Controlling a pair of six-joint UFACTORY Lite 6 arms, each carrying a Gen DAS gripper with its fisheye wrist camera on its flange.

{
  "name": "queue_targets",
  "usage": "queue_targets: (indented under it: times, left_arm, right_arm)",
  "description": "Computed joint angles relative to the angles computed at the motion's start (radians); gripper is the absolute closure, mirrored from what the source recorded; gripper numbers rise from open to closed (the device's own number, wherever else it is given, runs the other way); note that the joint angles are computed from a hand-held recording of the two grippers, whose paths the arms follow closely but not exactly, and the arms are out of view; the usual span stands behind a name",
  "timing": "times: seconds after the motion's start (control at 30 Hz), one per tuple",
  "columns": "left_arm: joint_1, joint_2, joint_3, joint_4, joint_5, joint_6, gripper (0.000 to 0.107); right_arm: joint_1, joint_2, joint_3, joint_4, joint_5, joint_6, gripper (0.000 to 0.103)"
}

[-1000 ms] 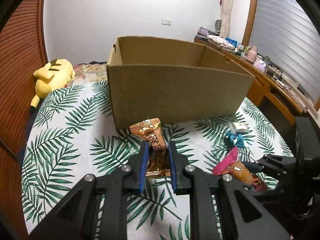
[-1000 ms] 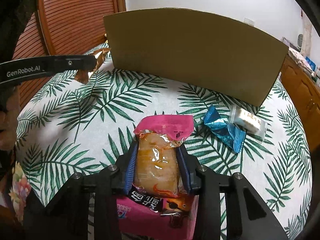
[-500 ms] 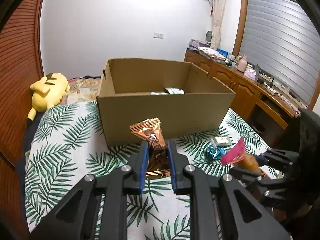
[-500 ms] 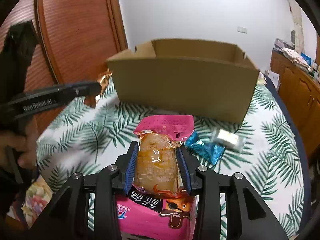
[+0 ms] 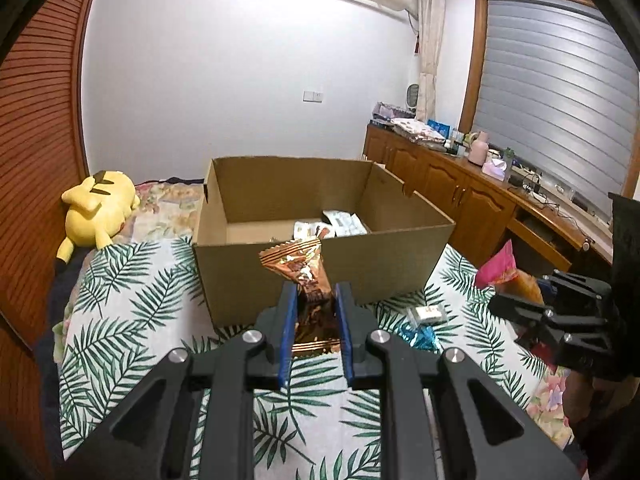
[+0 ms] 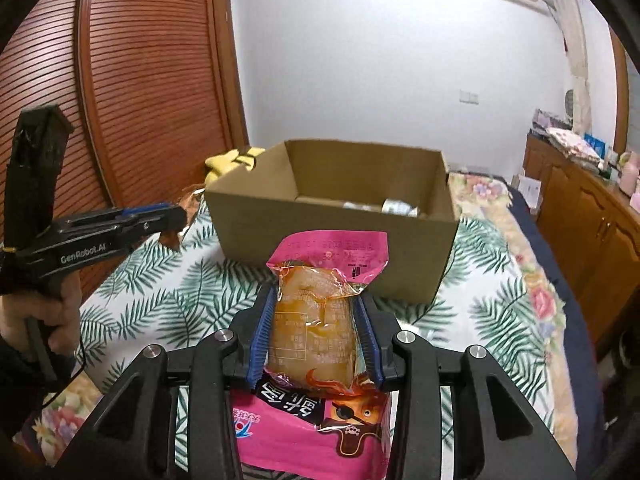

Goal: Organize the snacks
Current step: 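Lift both held snacks and carry them over the cardboard box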

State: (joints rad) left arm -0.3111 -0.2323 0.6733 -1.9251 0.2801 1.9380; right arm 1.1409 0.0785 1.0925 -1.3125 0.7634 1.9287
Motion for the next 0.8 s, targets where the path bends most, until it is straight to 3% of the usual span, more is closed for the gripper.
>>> queue_targets:
  times: [0.2, 0.5, 0.67, 0.8]
  left_arm:
    - [-0.016, 0.025, 0.061, 0.003, -0.017, -0.012, 0.09]
    - [-0.047, 0.094, 0.21, 0.056, -0.066, -0.066, 0.09]
    - [-0.03, 0.174, 0.326, 0.163, -0.056, -0.174, 0.09]
    - [-0.016, 0.257, 0.406, 0.153, -0.053, -0.158, 0.09]
  right_arm:
    - [-0.051, -0.008, 0.06, 0.022, 0.004, -0.131, 0.064]
    - [-0.103, 0.086, 0.305, 0.06, 0.029, -0.412, 0.063]
    - [-0.158, 0.162, 0.407, 0.075, -0.035, -0.489, 0.063]
    - [-0.208, 0.216, 0.45, 0.09, -0.101, -0.519, 0.063]
